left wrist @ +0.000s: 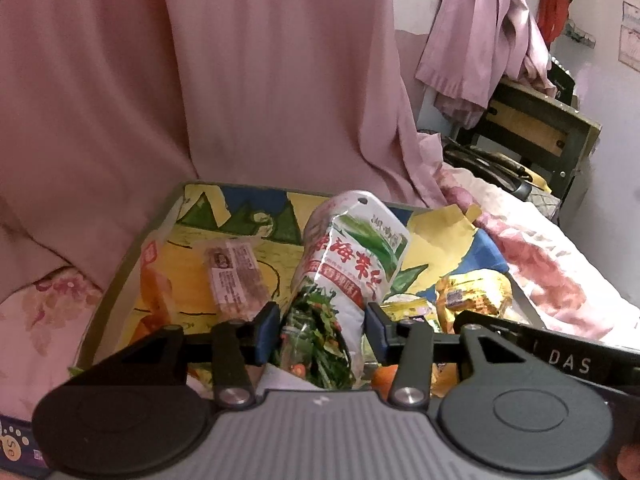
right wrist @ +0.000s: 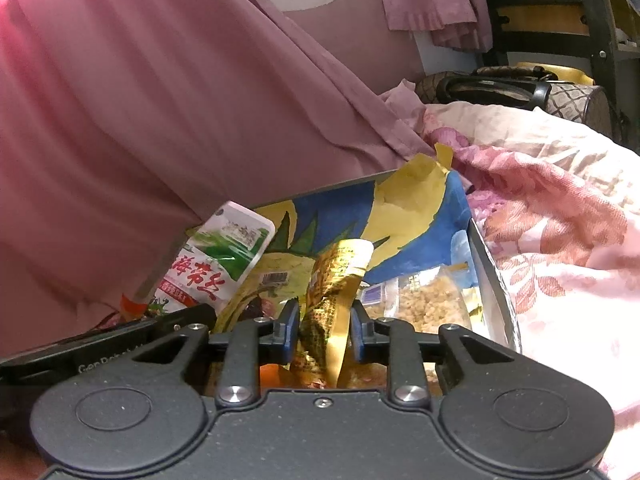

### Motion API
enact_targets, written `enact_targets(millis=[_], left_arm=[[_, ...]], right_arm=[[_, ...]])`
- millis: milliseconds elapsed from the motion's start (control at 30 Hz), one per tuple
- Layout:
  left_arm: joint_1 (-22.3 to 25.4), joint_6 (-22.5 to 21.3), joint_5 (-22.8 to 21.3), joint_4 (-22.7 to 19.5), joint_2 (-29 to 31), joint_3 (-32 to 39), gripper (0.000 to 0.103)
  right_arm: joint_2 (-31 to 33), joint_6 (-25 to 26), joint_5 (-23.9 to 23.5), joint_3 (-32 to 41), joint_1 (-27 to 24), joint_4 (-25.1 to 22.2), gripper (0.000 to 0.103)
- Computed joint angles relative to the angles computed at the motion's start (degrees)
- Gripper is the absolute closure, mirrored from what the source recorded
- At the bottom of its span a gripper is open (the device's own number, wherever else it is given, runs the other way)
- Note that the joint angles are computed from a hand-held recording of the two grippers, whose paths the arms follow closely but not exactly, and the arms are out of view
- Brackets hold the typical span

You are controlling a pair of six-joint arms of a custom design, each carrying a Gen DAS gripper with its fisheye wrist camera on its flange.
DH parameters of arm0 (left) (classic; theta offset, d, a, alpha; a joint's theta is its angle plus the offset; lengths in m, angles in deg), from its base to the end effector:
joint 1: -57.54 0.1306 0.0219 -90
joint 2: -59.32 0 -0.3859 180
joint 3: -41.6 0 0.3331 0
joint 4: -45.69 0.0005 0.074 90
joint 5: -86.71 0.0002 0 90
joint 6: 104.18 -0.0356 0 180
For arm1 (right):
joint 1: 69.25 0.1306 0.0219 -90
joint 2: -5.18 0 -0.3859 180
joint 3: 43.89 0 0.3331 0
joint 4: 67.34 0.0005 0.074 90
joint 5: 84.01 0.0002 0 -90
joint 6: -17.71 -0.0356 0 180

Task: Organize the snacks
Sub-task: 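Carry the seaweed bag with the left tool while the right carries the gold packet to the tray, then open the left tool over the tray while the right releases the gold packet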

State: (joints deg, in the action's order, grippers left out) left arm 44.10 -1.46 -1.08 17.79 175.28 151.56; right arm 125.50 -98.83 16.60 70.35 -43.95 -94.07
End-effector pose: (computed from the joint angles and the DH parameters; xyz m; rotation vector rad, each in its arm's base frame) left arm 0.5957 -0.1443 0.3815 0.0361 2.1775 -0.3035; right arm 0.5811 0.2669 0.3692 0.1320 2.1467 0.3324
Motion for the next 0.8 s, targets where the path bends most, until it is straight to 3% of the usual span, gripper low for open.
enact_targets(millis=[433, 800], left_arm=[[0.66, 2.09, 1.74, -0.22, 0.51, 0.58, 0.039], [1.54, 6.62, 2.33, 0.27, 0.43, 0.41, 0.031]], right_arm=[[0.63, 1.34, 0.47, 0.09, -0.19, 0.86, 0.071], [-0.01, 1.98, 2.17, -0.71, -0.13, 1.74, 0.053]])
